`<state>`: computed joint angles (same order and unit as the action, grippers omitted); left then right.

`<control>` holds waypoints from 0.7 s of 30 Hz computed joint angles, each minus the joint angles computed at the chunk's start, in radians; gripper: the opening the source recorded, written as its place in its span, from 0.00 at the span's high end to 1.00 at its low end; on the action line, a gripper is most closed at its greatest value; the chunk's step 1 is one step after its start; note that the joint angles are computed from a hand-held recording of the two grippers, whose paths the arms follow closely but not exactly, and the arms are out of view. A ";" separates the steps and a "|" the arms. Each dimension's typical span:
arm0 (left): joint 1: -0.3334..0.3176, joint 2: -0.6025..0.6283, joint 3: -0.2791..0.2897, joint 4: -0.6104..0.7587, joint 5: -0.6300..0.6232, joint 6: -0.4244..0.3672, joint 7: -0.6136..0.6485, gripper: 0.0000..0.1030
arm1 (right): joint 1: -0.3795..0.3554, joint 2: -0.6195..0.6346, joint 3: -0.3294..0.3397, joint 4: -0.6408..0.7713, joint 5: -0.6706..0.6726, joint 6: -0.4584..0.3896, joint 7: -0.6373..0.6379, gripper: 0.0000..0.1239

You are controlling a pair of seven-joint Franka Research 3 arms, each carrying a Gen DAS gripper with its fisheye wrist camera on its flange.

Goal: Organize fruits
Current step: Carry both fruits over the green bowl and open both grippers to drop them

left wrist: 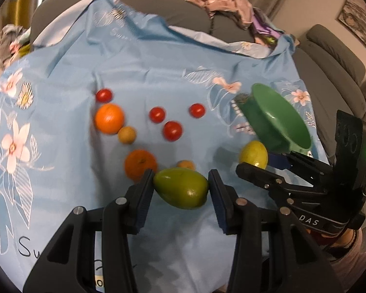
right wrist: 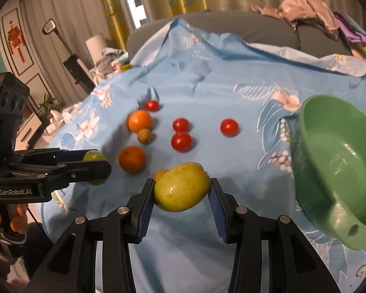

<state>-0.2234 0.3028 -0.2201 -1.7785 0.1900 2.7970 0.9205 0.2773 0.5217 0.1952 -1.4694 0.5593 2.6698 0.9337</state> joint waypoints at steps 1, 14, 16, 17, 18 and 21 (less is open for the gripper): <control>0.003 0.001 -0.006 0.005 -0.006 0.005 0.011 0.56 | -0.004 -0.006 0.004 -0.005 0.008 0.009 -0.006 0.63; -0.045 0.197 -0.049 0.351 -0.044 -0.088 0.179 0.56 | -0.068 -0.101 0.001 -0.119 0.116 0.175 -0.043 0.63; -0.063 0.241 -0.048 0.428 -0.040 -0.114 0.206 0.56 | -0.079 -0.104 -0.003 -0.124 0.126 0.198 -0.036 0.63; -0.070 0.269 -0.052 0.474 -0.043 -0.129 0.224 0.56 | -0.082 -0.106 -0.004 -0.128 0.128 0.208 -0.032 0.63; -0.078 0.291 -0.052 0.512 -0.045 -0.142 0.239 0.56 | -0.088 -0.107 -0.007 -0.131 0.132 0.218 -0.026 0.63; -0.111 0.383 -0.051 0.665 -0.048 -0.199 0.289 0.56 | -0.100 -0.107 -0.013 -0.138 0.133 0.235 -0.007 0.63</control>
